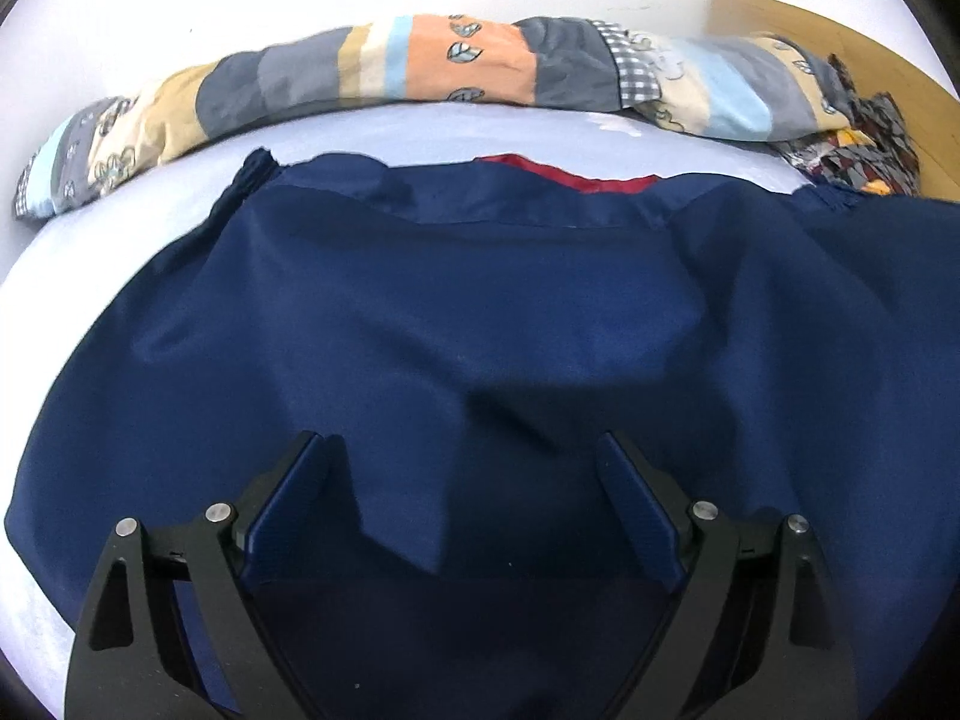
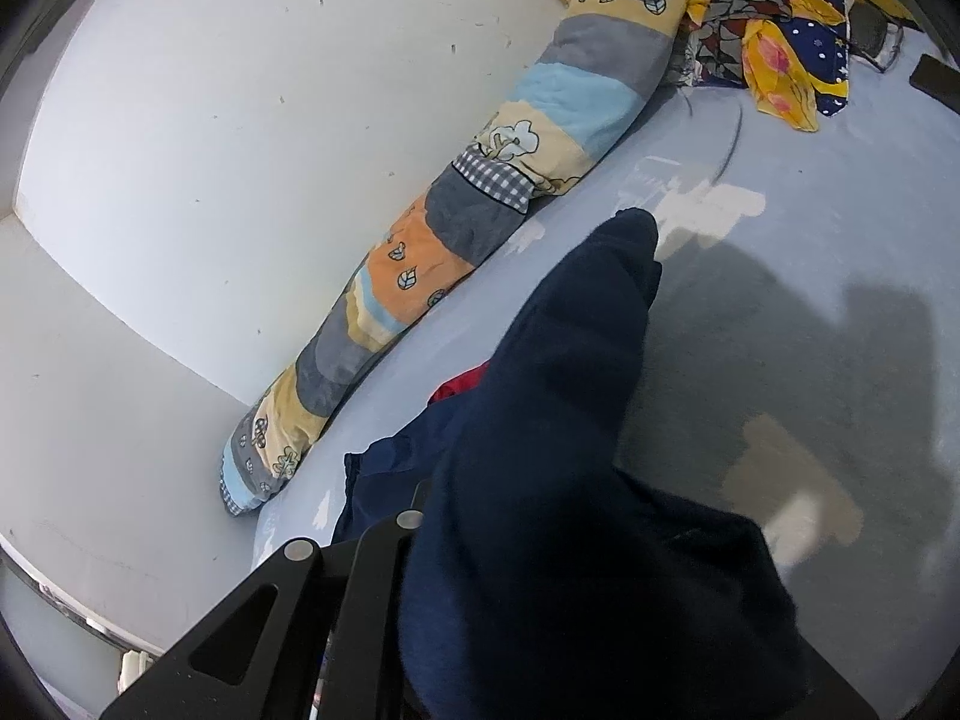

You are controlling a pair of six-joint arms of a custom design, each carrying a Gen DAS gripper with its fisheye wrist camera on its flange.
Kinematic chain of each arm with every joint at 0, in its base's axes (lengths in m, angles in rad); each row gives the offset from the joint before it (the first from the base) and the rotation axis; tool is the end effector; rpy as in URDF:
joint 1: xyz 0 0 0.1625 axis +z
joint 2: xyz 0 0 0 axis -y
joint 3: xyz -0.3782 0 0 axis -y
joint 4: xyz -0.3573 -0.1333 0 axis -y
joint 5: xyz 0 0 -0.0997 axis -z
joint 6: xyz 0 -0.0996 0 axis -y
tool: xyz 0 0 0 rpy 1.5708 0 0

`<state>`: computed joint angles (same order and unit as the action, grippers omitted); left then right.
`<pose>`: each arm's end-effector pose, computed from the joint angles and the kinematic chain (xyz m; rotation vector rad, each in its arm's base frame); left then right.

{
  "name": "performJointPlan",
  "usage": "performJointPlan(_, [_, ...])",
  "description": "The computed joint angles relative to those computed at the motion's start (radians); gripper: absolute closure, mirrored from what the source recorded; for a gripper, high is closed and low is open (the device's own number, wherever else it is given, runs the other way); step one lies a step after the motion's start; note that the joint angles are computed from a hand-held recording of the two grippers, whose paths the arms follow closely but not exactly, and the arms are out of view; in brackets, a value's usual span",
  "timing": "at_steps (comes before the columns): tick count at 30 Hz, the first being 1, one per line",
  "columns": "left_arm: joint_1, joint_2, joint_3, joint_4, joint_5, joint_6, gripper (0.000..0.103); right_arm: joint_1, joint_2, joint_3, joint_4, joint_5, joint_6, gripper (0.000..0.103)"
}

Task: Fold large clothes
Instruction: 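Carry the lifted jacket side with the right tool over onto the other half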

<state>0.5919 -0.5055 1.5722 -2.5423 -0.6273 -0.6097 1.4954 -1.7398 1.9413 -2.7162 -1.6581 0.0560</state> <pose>-0.3762 -0.5107 -0.0349 0.4785 2.2571 -0.7625 0.0922 -0.4335 0.4863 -0.2392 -2.7112 1.3877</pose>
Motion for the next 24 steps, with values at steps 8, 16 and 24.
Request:
performJointPlan(8, [-0.001,0.007,0.007,-0.026,0.006,0.020,0.012,0.017,0.009,0.000,-0.013,-0.016,-0.023,0.089])
performJointPlan(16, [-0.001,0.004,0.009,-0.029,0.001,0.022,0.012,0.035,0.020,0.002,-0.031,-0.025,-0.047,0.089])
performJointPlan(24, [-0.002,0.002,0.010,-0.025,-0.002,0.018,0.012,0.054,0.028,0.005,-0.047,-0.042,-0.071,0.089])
